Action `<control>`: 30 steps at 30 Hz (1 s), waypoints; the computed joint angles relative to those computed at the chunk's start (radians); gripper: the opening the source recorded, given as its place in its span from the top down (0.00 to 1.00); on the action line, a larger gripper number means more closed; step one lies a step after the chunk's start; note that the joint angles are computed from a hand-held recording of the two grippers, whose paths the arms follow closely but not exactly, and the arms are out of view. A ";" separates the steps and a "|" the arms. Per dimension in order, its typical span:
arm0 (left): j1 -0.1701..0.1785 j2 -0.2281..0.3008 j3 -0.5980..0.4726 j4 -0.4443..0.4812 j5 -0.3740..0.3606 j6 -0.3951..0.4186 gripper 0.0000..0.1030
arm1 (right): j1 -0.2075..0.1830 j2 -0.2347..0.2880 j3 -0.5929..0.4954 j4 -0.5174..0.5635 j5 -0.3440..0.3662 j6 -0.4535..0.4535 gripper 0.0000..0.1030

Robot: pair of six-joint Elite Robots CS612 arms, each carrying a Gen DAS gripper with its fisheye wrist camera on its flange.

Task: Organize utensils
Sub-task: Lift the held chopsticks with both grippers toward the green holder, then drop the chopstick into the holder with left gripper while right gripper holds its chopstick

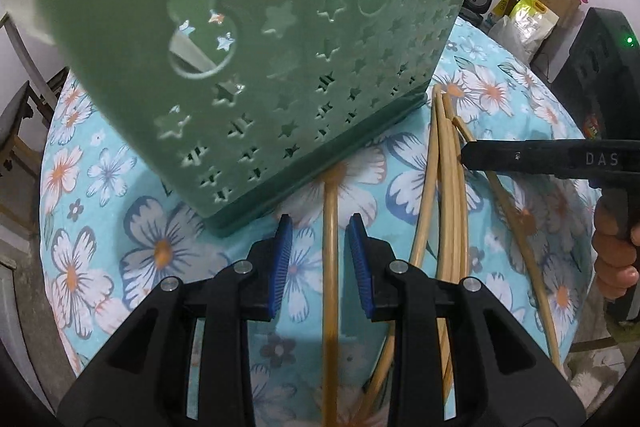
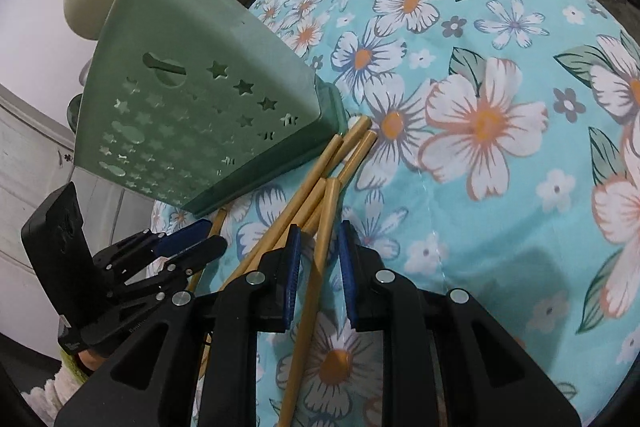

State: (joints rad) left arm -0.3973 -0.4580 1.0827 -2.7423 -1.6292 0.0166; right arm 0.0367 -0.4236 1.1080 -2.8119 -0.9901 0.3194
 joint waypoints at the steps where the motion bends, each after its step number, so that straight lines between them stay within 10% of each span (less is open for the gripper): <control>1: -0.003 0.003 -0.002 -0.005 0.013 -0.001 0.75 | 0.002 0.006 -0.011 0.002 -0.003 0.000 0.83; 5: -0.007 0.003 0.004 -0.035 0.028 -0.012 0.94 | -0.001 0.006 -0.005 -0.028 0.013 0.025 0.92; 30: 0.053 -0.234 0.278 -0.517 -0.150 -0.239 0.95 | -0.027 -0.120 0.168 -0.450 0.031 0.026 0.94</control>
